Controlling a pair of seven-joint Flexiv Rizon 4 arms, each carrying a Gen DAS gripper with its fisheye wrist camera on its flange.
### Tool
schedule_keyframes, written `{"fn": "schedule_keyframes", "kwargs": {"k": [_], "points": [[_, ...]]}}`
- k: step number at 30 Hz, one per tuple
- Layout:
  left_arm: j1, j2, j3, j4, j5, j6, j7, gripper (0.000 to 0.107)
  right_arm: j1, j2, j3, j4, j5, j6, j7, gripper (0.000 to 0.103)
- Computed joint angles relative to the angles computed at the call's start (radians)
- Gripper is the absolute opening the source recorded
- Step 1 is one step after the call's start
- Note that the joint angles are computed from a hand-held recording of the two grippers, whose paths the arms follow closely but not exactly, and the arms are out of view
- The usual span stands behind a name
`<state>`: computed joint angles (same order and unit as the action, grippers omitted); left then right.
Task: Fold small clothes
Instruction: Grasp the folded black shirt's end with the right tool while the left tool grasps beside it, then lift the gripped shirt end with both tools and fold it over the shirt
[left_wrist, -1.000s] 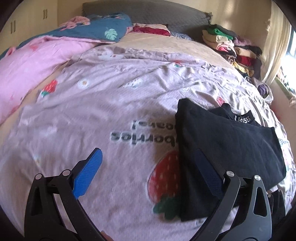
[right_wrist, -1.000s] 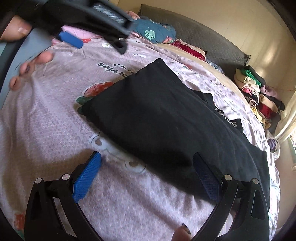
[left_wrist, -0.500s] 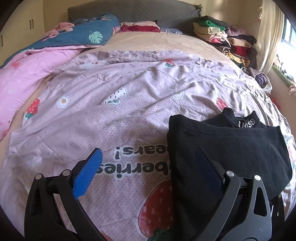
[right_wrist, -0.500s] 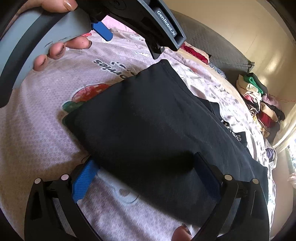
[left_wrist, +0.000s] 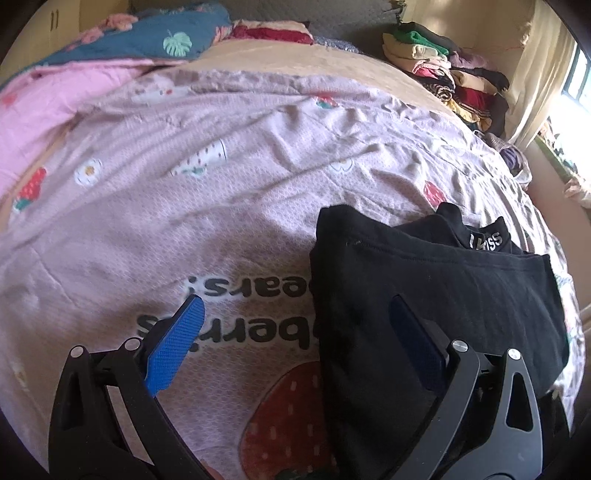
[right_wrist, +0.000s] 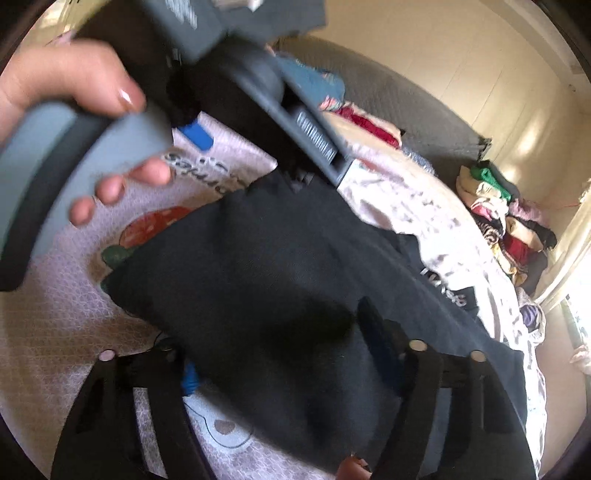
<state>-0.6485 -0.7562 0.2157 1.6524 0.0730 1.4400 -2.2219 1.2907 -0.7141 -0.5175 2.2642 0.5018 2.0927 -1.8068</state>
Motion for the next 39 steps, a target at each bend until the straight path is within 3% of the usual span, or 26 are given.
{"fn": "schedule_keyframes", "kwargs": {"k": [3,6,12,15,17,19,22,25,28,32,39], "points": [[0.045,-0.001,-0.063,0.023,-0.029,0.048,0.016,0.093,-0.027,0.028,0.039,0.017,-0.007,0.031,-0.009,0.034],[0.068,-0.007,-0.107,0.026,-0.058,0.063,0.057,0.093,-0.077,0.059,0.097,0.027,-0.011,0.058,-0.025,0.024],[0.089,-0.025,-0.166,0.037,-0.122,0.110,0.109,0.093,-0.203,0.118,0.247,0.042,0.021,0.119,-0.033,0.017],[0.077,-0.028,-0.174,0.030,-0.147,0.122,0.135,0.093,-0.218,0.130,0.275,0.040,0.046,0.122,-0.058,0.015],[0.078,-0.027,-0.191,0.030,-0.162,0.145,0.151,0.085,-0.236,0.141,0.300,0.045,0.062,0.134,-0.064,0.014],[0.056,-0.029,-0.180,0.019,-0.183,0.156,0.153,0.062,-0.255,0.146,0.322,0.050,0.079,0.151,-0.068,0.013],[-0.020,-0.032,-0.106,-0.028,-0.191,0.100,0.153,0.040,-0.273,0.158,0.344,0.059,0.111,0.177,-0.086,0.011],[-0.066,-0.027,-0.055,-0.060,-0.171,0.072,0.129,0.025,-0.327,0.186,0.390,0.069,0.121,0.195,-0.076,0.010],[-0.082,-0.019,-0.044,-0.088,-0.145,0.058,0.117,0.019,-0.396,0.213,0.443,0.088,0.117,0.220,-0.045,0.008],[-0.116,-0.026,-0.024,-0.163,-0.101,0.015,0.101,0.019,-0.472,0.242,0.496,0.119,0.117,0.251,-0.006,0.007],[-0.130,-0.059,-0.044,-0.291,-0.033,-0.055,0.079,0.019,-0.674,0.279,0.605,0.202,-0.013,0.308,0.178,0.007]]}}
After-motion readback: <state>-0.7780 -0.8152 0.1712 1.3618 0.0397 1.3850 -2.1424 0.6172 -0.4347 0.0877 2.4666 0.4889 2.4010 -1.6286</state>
